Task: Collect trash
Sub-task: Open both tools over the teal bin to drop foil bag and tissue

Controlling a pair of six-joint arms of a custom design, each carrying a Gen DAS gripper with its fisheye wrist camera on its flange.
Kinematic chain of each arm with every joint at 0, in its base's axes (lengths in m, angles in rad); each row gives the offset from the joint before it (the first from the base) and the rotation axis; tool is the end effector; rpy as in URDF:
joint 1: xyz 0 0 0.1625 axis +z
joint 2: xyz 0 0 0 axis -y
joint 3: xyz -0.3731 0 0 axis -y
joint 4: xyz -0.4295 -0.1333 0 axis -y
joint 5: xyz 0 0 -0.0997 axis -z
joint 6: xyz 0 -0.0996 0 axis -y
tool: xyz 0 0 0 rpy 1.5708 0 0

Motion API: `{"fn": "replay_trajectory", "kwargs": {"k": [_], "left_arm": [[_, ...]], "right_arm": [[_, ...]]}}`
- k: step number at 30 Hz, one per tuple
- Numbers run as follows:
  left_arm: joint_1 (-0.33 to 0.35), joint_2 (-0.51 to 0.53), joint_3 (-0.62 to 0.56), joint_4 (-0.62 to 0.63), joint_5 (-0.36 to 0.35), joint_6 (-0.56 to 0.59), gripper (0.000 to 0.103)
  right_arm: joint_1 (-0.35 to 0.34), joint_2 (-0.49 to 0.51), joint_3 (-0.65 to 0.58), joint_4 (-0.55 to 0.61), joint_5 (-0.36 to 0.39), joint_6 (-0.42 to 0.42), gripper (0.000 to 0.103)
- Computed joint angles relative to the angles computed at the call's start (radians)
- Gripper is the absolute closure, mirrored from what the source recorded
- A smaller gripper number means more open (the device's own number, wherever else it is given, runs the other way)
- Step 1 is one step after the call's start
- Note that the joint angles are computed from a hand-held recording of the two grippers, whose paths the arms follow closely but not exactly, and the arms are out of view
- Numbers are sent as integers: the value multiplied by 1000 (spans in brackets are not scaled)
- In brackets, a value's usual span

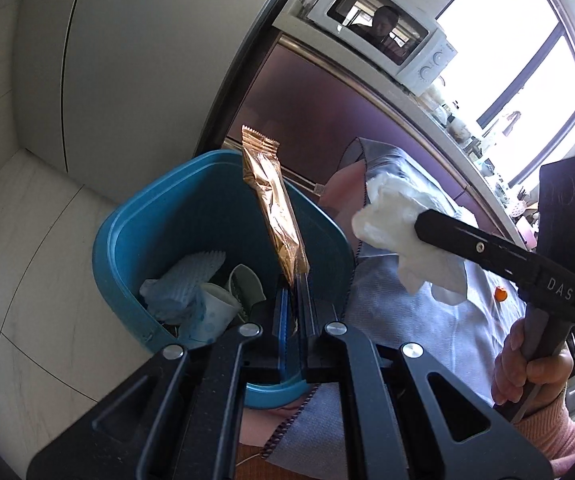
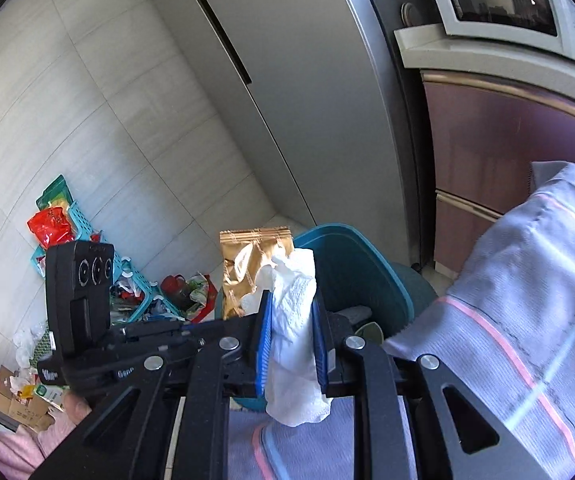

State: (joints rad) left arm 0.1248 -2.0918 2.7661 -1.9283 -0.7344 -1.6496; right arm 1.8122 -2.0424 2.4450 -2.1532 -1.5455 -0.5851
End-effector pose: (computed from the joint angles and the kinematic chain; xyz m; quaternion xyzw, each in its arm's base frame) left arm -0.1962 -0.2335 0.1235 -0.0280 0.9042 -0.3976 0.1533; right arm 0.2135 -0.2992 0.2465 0.4010 -0.9116 0.0906 0.0029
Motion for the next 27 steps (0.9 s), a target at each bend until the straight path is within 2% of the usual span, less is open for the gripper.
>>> {"fn": "replay_trajectory", "kwargs": {"k": [8,13,14,19,27], "left_arm": [[73,60,8,-90,-17,48,98],[109,112,7,-162,-20,81,96],[114,116,8,-168,-20,81,93],[129,143,7,-200,-17,82,89],[91,113,12,-161,-6,48,87]], "right_arm": [[11,117,-5,-70,-45,55,83],[18,151,0,-99,-83,81,74],[19,153,3,-107,-88,84,74],[10,149,7,-113,-88,88,71],[-20,91,6,-57,-61,70,69]]}}
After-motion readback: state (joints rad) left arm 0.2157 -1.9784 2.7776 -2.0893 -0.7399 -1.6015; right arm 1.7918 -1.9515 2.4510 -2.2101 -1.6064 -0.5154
